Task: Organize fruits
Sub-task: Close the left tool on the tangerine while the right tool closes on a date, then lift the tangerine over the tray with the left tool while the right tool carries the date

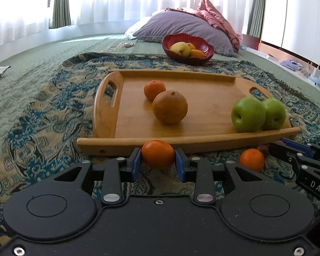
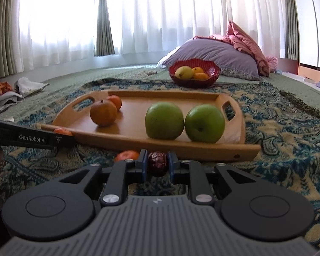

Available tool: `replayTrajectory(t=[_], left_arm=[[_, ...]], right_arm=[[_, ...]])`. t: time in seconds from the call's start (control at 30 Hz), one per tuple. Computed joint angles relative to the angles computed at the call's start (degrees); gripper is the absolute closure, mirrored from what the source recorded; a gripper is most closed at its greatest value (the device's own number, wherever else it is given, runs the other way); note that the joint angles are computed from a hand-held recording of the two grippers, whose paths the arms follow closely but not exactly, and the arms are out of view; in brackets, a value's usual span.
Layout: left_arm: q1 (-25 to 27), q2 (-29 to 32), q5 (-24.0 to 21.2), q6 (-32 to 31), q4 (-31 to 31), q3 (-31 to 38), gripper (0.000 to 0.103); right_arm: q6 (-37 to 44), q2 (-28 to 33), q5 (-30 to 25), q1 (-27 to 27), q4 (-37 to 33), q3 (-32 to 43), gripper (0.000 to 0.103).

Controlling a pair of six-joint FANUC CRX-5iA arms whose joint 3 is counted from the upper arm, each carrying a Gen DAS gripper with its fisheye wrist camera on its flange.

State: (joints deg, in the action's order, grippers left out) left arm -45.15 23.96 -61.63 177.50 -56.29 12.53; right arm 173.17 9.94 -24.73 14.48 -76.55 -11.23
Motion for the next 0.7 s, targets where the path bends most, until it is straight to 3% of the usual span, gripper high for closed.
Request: replayTrajectory(t=[0.7], left_arm=[[0.7, -2.5, -0.3, -0.6, -2.1, 1.3, 0.071]], right_arm=[[6.0, -1.2, -0.5, -2.0, -5.4, 1.4, 0.080]])
